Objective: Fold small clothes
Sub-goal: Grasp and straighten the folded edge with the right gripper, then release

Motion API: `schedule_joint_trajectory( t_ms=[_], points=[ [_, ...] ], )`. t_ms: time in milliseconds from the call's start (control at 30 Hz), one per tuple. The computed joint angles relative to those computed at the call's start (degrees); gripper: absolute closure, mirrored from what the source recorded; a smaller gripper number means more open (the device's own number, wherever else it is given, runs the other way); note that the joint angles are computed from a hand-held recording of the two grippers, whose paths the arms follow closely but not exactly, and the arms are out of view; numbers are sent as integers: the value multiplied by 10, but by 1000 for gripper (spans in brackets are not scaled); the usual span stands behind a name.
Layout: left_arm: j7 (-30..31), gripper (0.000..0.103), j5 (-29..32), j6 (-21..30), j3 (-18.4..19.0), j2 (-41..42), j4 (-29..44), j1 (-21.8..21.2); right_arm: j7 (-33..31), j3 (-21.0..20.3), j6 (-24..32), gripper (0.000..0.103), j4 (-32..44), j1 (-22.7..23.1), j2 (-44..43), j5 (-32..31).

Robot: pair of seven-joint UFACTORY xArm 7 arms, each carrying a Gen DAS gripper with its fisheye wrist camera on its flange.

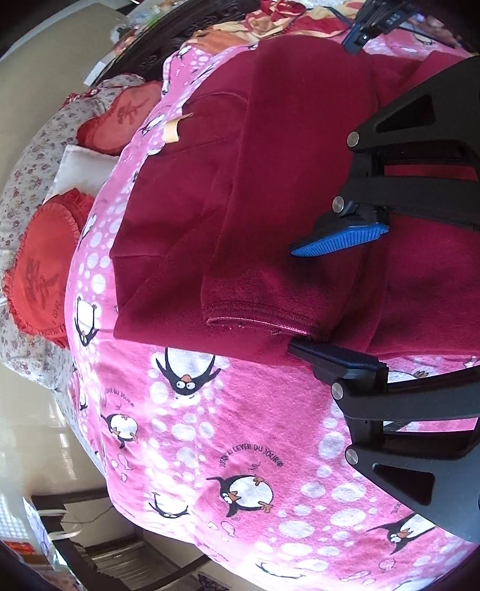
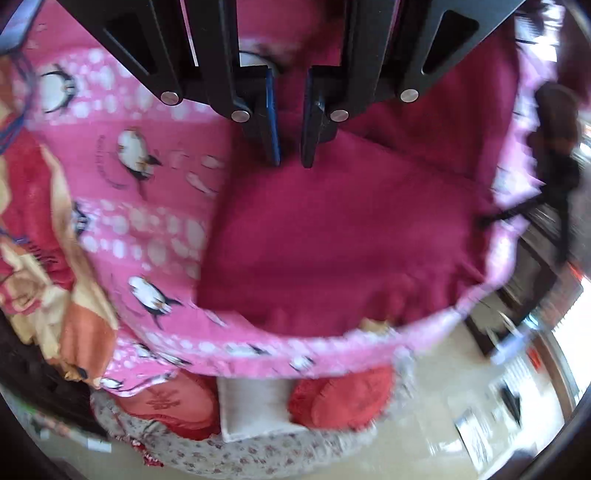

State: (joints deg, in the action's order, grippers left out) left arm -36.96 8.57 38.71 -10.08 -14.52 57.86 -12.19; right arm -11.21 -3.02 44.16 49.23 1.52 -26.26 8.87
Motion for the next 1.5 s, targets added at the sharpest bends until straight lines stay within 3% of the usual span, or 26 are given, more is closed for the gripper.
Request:
schedule_joint_trajectory(
  t_ms=[67, 167, 267, 367, 533, 700, 800, 933, 1000, 1133, 1400, 1500],
  points=[
    [12, 58, -1, 5, 2, -15, -5, -3, 6, -34, 4, 93, 1, 20, -5, 46],
    [17, 55, 3, 20, -2, -38, -15, -1, 27, -2, -10, 89, -2, -11, -27, 23],
    [11, 55, 14, 36, -11, -58, -27, 4, 7, -20, 11, 87, 5, 12, -33, 48],
    [5, 55, 25, 49, -19, -78, -39, 6, 24, 1, -1, 81, -7, 5, -37, 31],
    [3, 55, 27, 62, -27, -101, -51, 5, 29, -8, -15, 80, 6, 16, -27, 51],
    [-2, 55, 24, 73, -32, -114, -53, 4, 47, 1, -38, 74, 56, 18, 36, 48],
    [-3, 55, 27, 82, -36, -127, -56, 3, 91, 16, -37, 74, 89, -4, 91, 11],
    [-1, 55, 31, 97, -41, -144, -61, 3, 102, 7, -32, 72, 107, -7, 112, 27],
    [0, 55, 28, 100, -41, -153, -66, 2, 93, 6, -14, 70, 106, -4, 95, 30],
    [3, 55, 9, 101, -36, -169, -80, -5, 47, -10, 22, 57, 65, 9, 22, 61],
    [42, 55, -87, 133, -4, -244, -139, -47, 14, -37, 118, 55, -47, 11, -140, 74],
    [58, 55, -118, 160, 0, -287, -169, -62, 10, -54, 159, 48, -79, 7, -193, 83]
  ],
)
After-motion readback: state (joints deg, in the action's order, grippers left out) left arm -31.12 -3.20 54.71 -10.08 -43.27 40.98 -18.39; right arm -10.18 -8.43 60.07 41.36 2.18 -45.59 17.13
